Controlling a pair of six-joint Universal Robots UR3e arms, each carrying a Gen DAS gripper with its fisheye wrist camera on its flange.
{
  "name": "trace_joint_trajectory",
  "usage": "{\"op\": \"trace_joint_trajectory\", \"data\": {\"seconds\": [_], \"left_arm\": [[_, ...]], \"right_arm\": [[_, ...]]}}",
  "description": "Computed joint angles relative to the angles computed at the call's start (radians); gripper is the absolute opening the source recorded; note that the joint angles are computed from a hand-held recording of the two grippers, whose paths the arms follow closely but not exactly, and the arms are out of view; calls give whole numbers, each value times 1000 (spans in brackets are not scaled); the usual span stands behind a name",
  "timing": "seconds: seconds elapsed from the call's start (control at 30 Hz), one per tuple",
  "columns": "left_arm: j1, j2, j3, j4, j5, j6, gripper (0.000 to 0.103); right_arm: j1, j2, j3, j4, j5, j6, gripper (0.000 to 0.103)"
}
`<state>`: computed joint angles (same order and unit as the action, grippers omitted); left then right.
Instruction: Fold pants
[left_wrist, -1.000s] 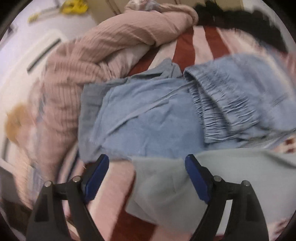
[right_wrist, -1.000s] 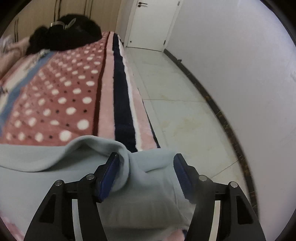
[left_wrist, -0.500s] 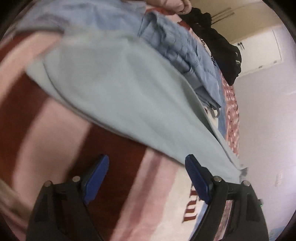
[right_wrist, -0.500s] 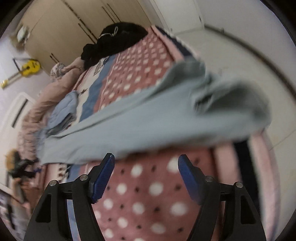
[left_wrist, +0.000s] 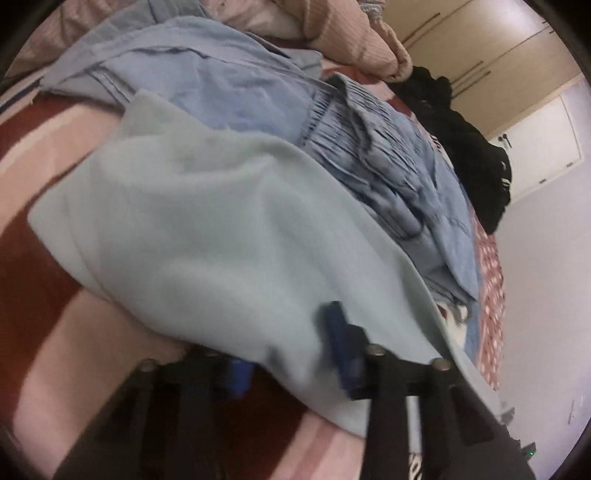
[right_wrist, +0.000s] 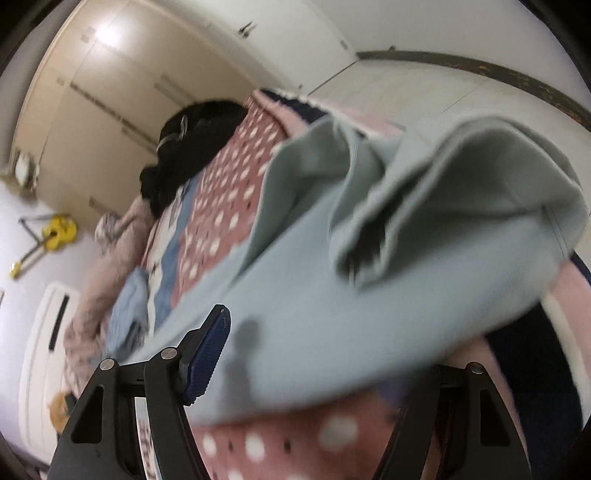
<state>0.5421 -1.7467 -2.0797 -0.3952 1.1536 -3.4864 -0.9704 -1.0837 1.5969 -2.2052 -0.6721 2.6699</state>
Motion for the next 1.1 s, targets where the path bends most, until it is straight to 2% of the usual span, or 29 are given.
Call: {"op": "trace_joint_trajectory", "data": {"seconds": [0.03,0.07,0.1,0.17,0.2,0.33,0.47,0.53,0.63,0.8,0.87,0.93,1.0,1.07,1.1], "left_arm": [[-1,-18,15,8,12,2,19],[-10,-21,23,11,30,2,17],[-8,-24,25,19,38,6,10],[-31,-10,23,40,77,12,8],[-44,13,15,51,105,20,8],[-1,123,-19,-24,78,66,8],[37,334,-89,-159,47,157,8],[60,453,-124,-261,18,204,8],[104,673,-189,-442,-30,292,8],[184,1044,-264,-789,-62,444,8],[193,1148,-286,-884,-41,494,8],[178,1216,-308,-931,0,518,11],[118,1235,-331,-923,66,508,12],[8,1185,-344,-844,167,464,19],[-35,1184,-344,-829,215,457,27]], "right_arm": [[12,16,-6,-61,-12,57,58],[24,32,-22,-101,-32,98,48],[31,36,-22,-151,-66,132,32],[47,35,-13,-239,-120,171,13],[44,24,2,-258,-125,170,8],[20,-79,111,-340,-142,136,5],[-79,-243,221,-234,-65,-9,4],[-143,-321,251,-117,-38,-117,4],[-276,-445,252,169,-15,-330,4],[-505,-543,187,597,-40,-692,4],[-593,-553,175,706,-84,-815,4],[-652,-550,189,740,-131,-890,4],[-709,-541,221,748,-180,-955,4],[-744,-528,251,733,-205,-998,5],[-754,-523,261,727,-213,-1015,7]]}}
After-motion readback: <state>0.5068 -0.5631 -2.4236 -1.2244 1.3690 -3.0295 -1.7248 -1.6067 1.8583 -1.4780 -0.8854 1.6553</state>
